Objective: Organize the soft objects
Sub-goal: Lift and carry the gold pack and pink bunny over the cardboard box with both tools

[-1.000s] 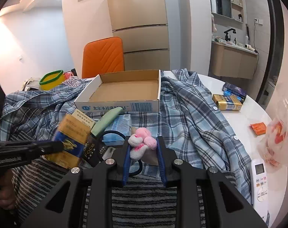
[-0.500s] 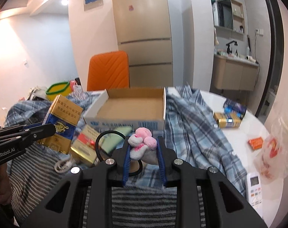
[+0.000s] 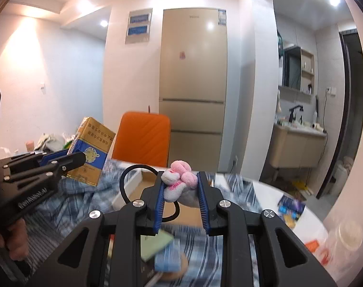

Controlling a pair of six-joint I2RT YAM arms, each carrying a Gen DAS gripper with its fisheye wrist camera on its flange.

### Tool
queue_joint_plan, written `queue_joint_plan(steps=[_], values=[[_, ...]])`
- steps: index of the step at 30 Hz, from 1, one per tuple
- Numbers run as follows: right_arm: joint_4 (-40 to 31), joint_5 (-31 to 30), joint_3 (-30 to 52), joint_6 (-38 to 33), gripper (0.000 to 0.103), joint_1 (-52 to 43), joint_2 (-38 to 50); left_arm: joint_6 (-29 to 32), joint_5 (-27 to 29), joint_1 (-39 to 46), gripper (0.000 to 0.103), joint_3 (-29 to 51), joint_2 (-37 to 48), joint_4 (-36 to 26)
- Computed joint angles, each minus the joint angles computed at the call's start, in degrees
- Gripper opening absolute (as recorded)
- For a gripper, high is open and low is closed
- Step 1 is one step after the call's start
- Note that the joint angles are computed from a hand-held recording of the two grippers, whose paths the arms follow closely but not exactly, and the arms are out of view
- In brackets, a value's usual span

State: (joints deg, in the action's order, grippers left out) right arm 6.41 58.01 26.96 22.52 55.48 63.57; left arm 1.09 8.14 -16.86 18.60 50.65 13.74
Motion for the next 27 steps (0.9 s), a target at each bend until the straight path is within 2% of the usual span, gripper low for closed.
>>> queue_joint_plan(steps=[4,6,8,10,12,15,19,27], values=[[4.88,-0.06,2.92,-6.74,0.027,-2.56,1.01,-0.25,0.47,0.28,0.015,3.82,3.53,1.3],[7.18,1.04,4.6,-9.02,0.027,-3.9,1.92,-0.51,-1.12,-0.7,0.015,6.43,5.86,0.57],[8.16,0.58,7.47,-9.76,0.027,-6.26,3.75,-1.92,-0.02,-0.33,0.015,9.14,8.73,0.3],[6.63,-3.37,11.01,-9.63,0.027,-9.54,5.07,-2.04,-0.66,-0.79,0.015,12.04,11.31,-0.85],[6.03,-4.82,12.66,-10.08,0.027,-11.24,5.44,-1.84,-1.95,-1.43,0.015,14.67,13.84,-1.56],[6.41,-7.0,15.03,-11.19,0.027,-13.72,7.14,-3.5,0.06,-0.52,0.015,20.79,19.83,-5.37],[3.96,-12.78,17.99,-9.15,0.027,-18.2,11.17,-3.5,-1.57,-0.79,0.015,26.17,27.08,-7.15],[2.9,-23.99,21.46,-5.4,0.027,-27.2,23.59,-3.74,-0.72,-0.73,0.015,29.26,39.99,-5.67]])
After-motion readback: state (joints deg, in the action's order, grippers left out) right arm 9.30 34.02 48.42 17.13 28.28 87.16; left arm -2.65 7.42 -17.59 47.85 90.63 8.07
